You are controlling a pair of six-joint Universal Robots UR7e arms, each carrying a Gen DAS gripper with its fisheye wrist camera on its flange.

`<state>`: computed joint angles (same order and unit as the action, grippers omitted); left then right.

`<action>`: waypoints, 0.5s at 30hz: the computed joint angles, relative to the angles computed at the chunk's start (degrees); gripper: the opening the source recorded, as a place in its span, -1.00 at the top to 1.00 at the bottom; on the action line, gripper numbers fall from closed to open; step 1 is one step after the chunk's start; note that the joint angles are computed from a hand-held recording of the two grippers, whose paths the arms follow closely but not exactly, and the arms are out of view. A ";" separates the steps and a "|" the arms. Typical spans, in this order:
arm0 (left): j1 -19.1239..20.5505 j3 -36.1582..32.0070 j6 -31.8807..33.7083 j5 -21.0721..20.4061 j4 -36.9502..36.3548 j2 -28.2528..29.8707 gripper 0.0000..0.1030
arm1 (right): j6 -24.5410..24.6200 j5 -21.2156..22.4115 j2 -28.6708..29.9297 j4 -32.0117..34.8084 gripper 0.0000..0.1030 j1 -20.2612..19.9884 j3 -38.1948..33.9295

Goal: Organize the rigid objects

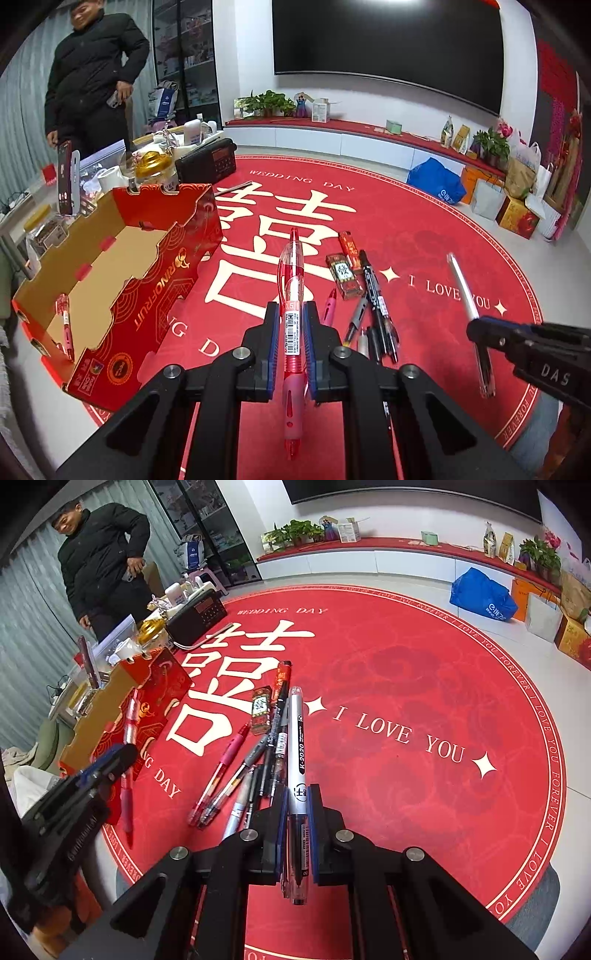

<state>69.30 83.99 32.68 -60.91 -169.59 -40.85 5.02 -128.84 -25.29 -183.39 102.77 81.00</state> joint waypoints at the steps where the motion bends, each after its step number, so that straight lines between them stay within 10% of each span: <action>1: -0.02 0.45 -0.01 -0.04 -0.05 -0.31 0.74 | 0.01 0.13 0.07 0.13 0.78 0.08 -0.12; 15: 0.11 0.56 0.43 1.43 -4.53 -1.20 0.74 | -1.59 -0.39 2.06 0.87 0.78 1.77 -3.73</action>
